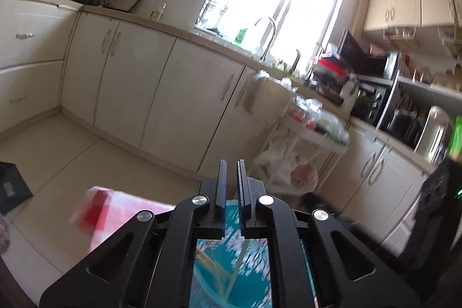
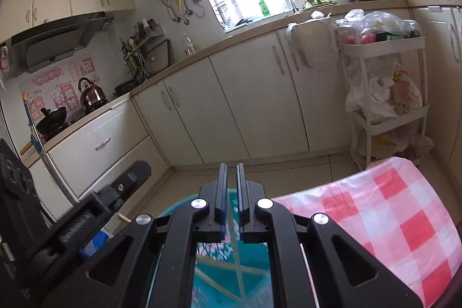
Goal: Organize utensils
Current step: 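Lift the chopsticks in both grippers and release them into the teal cup, then lower both grippers back to the chopstick pile and grasp one each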
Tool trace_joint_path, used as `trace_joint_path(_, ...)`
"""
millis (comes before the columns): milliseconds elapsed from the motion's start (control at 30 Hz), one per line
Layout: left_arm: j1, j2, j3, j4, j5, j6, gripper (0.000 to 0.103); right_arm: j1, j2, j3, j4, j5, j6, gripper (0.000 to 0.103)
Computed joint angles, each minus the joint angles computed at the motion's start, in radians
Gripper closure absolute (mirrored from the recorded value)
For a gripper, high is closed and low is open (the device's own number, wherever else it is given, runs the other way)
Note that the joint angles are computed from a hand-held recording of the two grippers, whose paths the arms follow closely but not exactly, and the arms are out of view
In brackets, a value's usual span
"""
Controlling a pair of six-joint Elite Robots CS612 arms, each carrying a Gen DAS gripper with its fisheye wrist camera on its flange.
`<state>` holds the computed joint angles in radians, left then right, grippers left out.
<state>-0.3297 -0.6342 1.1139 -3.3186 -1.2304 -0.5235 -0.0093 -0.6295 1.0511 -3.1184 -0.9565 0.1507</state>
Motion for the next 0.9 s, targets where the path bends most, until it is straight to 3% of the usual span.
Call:
trace_joint_path(33,-0.002,-0.013,0.023,-0.002,0.0,0.001,0.093,-0.01,-0.021,0.041,-0.014,0.002,0.004,0.088)
trace_joint_path(133,-0.016,-0.066,0.114,0.004,0.038,-0.005,0.066,-0.034,-0.079,0.147,-0.009,0.003,-0.029,0.088)
trace_joint_path(167,-0.022,-0.081,0.142,0.0,0.058,-0.006,0.057,-0.04,-0.103,0.191,0.016,0.002,-0.068,0.088)
trace_joint_path(300,-0.047,-0.151,0.272,0.022,0.084,-0.013,0.045,-0.044,-0.168,0.301,0.228,-0.026,-0.294,0.088)
trace_joint_path(400,-0.058,-0.185,0.335,0.09,0.048,-0.032,0.044,-0.027,-0.177,0.319,0.382,-0.087,-0.44,0.088)
trace_joint_path(500,-0.065,-0.204,0.381,0.17,-0.008,-0.077,0.044,-0.012,-0.164,0.312,0.441,-0.141,-0.498,0.09)
trace_joint_path(667,-0.078,-0.218,0.423,0.291,-0.085,-0.116,0.044,0.003,-0.142,0.276,0.508,-0.18,-0.545,0.091)
trace_joint_path(900,-0.108,-0.202,0.406,0.377,-0.133,-0.063,0.044,0.013,-0.138,0.256,0.555,-0.241,-0.638,0.096)
